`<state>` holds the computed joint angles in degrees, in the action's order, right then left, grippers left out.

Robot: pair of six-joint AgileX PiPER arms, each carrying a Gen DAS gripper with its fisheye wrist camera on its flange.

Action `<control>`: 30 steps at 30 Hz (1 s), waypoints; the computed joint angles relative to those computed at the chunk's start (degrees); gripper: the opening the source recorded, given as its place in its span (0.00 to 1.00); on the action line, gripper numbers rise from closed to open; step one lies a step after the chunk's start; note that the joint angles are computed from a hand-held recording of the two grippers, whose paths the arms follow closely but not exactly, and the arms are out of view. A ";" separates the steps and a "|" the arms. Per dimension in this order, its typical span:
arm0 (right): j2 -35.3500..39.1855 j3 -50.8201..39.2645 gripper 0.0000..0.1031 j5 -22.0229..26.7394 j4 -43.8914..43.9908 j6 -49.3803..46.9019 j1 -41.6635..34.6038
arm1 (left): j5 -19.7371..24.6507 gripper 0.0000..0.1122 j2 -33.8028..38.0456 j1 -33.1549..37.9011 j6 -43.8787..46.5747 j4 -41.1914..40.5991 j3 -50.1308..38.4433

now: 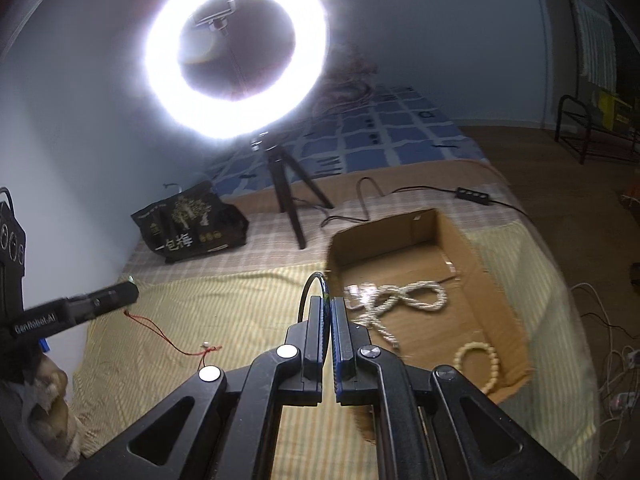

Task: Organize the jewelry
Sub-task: 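Lift and carry the pendant in the left tool and bangle in the right tool into the box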

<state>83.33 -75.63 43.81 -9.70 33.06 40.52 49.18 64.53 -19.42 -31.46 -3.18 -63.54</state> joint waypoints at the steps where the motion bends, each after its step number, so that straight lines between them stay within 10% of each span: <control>1: -0.83 0.65 0.01 0.13 -0.04 -0.24 -0.68 | -0.07 0.13 0.37 -0.85 -0.66 0.60 -0.58; 30: -7.27 10.91 0.01 0.58 9.34 -15.78 -17.16 | 1.67 0.13 28.84 -18.80 -9.79 9.99 -31.06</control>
